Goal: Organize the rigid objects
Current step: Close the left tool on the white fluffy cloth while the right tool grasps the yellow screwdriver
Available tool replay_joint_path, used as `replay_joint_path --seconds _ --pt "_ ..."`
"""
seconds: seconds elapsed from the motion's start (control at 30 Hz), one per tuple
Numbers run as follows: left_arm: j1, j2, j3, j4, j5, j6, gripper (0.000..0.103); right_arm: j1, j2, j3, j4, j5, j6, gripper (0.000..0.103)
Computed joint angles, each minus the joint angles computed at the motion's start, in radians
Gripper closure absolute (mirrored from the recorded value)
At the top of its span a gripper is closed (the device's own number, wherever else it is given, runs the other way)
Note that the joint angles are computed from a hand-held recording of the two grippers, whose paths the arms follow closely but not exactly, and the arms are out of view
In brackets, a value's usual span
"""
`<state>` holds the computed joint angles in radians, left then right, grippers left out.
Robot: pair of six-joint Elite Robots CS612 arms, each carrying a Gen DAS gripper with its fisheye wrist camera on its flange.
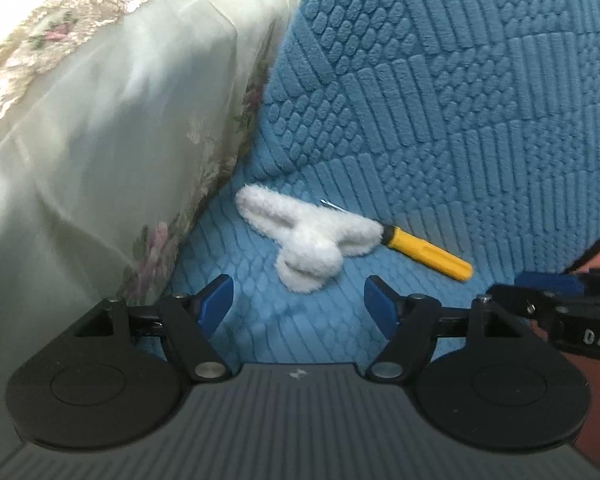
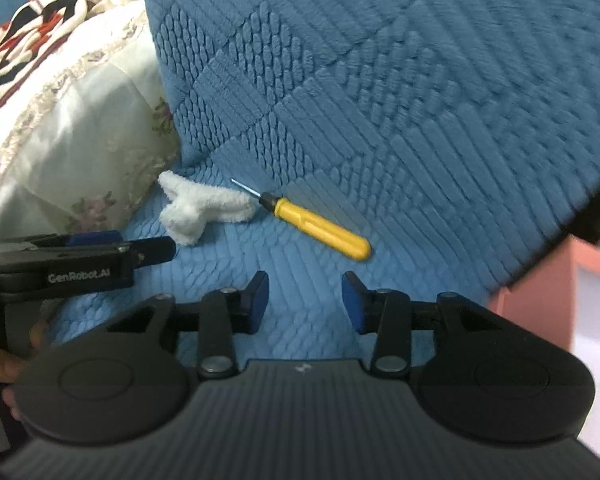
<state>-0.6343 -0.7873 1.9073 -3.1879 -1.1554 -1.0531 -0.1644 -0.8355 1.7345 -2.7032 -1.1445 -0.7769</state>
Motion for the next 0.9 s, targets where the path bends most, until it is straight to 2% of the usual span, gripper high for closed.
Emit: replay_joint_path --seconds 0.13,0.33,0.5,0.57,0.67,0.9 --pt "0.009 0.02 -0.023 0.005 0.001 0.02 0.026 0.016 0.043 -0.047 -0.002 -0.002 -0.058 0.06" --pt "0.018 0.048 -0.059 -0.001 -0.007 0.081 0.027 0.038 0.103 -0.12 0.026 -0.05 -0.13 0.061" --pt "0.03 0.067 -0.081 -0.005 -0.029 0.088 0.029 0.042 0.123 -0.155 0.09 -0.054 -0.186 0.061" --pt "0.033 0.073 -0.088 -0.002 -0.032 0.095 0.033 0.046 0.13 -0.167 0.117 -0.063 -0.205 0.061" --pt "0.035 0.078 -0.094 -0.007 -0.039 0.105 0.038 0.053 0.137 -0.167 0.097 -0.08 -0.234 0.062" --pt "0.03 0.095 -0.113 0.0 -0.024 0.138 0.044 0.06 0.146 -0.19 0.129 -0.085 -0.282 0.062"
